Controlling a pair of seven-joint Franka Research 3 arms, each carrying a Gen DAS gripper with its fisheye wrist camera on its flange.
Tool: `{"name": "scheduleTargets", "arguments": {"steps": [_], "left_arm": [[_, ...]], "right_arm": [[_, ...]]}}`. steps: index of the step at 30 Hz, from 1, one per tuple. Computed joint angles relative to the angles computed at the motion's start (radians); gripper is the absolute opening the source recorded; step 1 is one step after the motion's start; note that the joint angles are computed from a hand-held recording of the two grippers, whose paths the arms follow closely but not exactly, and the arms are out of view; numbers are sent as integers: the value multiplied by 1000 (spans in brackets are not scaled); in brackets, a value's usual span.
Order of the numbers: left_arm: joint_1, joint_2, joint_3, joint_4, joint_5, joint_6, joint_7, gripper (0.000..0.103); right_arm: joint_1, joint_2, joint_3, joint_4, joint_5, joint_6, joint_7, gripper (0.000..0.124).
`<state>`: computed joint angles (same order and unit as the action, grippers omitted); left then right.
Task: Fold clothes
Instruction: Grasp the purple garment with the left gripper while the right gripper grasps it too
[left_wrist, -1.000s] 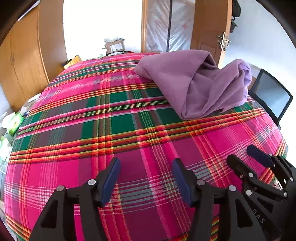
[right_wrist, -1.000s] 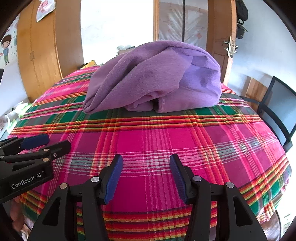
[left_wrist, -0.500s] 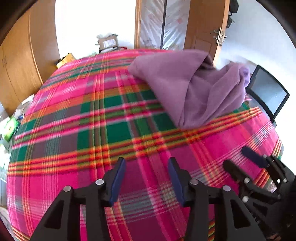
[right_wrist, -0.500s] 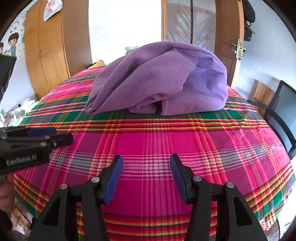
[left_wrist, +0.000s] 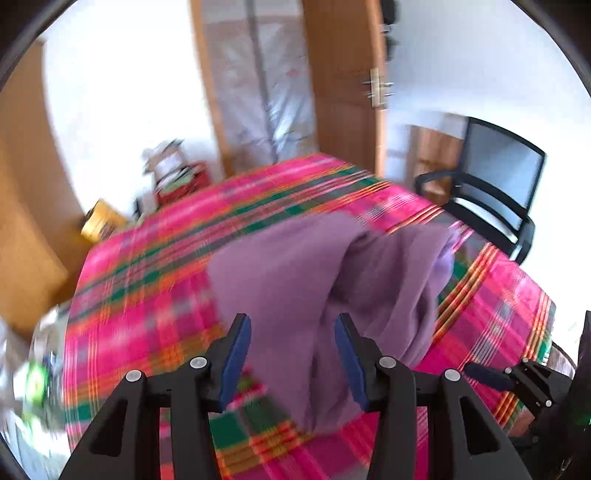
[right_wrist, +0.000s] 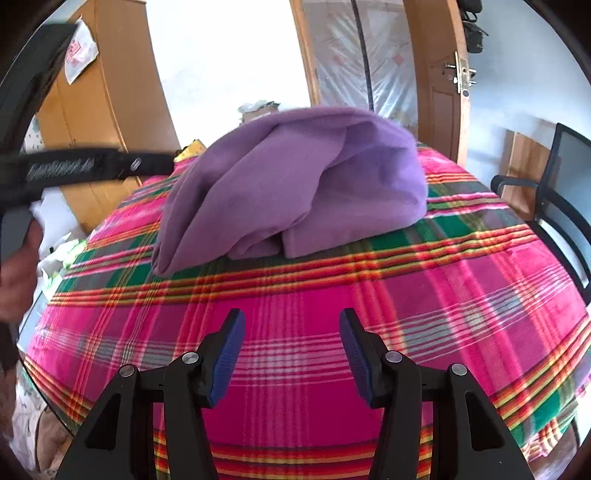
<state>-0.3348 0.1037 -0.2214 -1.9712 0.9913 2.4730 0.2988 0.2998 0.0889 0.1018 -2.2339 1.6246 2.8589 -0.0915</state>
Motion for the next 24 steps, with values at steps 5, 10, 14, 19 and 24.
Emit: {"name": "scheduleTargets", "arguments": {"steps": [5, 10, 14, 19, 24], "left_arm": [[-22, 134, 9, 167, -38, -88, 177, 48], [-57, 216, 38, 264, -53, -112, 310, 48], [-55, 267, 57, 328, -128, -124, 359, 48], [-16, 249, 77, 295, -229, -34, 314, 17], [9, 185, 104, 206, -236, 54, 184, 8]], "right_arm": [[-8, 7, -3, 32, -2, -4, 12, 55], [-20, 36, -7, 64, -35, -5, 56, 55], [-37, 48, -6, 66, -60, -19, 86, 55], [-41, 57, 2, 77, -59, -13, 63, 55], [-45, 62, 4, 96, -51, -14, 59, 55]]}}
